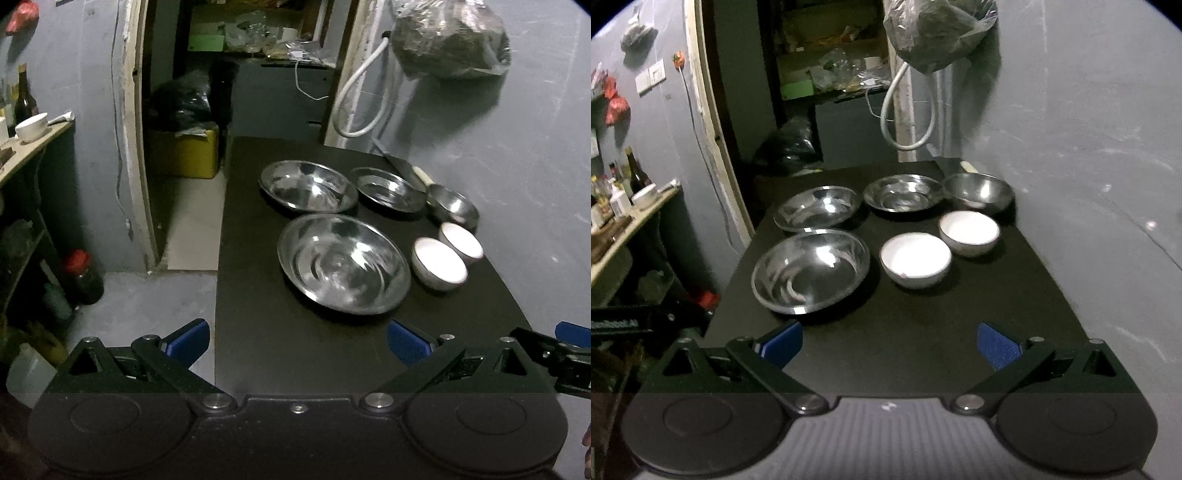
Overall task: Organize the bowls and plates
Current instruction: 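Move the left tool toward the rim of the large steel basin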
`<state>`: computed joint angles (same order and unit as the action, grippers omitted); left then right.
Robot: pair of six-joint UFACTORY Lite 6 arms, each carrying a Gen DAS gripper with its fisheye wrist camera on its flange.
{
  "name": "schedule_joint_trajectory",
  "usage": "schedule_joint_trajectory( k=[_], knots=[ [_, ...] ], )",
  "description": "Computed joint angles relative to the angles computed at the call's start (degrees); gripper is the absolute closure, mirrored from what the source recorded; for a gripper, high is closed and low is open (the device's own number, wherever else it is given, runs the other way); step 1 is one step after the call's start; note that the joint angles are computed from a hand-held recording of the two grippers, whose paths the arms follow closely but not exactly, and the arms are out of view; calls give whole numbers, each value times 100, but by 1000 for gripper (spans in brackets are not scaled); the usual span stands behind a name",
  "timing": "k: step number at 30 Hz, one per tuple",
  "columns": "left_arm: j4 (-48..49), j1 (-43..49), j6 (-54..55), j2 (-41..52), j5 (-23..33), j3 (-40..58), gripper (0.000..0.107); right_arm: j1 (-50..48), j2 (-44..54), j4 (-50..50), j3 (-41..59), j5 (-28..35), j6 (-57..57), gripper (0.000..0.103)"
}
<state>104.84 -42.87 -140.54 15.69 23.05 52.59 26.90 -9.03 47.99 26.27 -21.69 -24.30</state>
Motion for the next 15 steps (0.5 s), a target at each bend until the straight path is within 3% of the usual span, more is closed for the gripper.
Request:
schedule_joint_trajectory(
  k=[4, 11, 15],
  knots=[
    [-1550, 311, 1868, 866, -99, 1392, 5, -752, 927, -2399, 925, 283, 1773, 0],
    [-5302, 922, 6065, 2472, -208, 4137, 5, -1685, 2450, -6538, 2605, 357, 5227, 0],
    [-7695, 1242, 8464, 3344, 178, 5652, 5, -2073, 3198, -8623, 3559, 92, 7468, 0]
  ],
)
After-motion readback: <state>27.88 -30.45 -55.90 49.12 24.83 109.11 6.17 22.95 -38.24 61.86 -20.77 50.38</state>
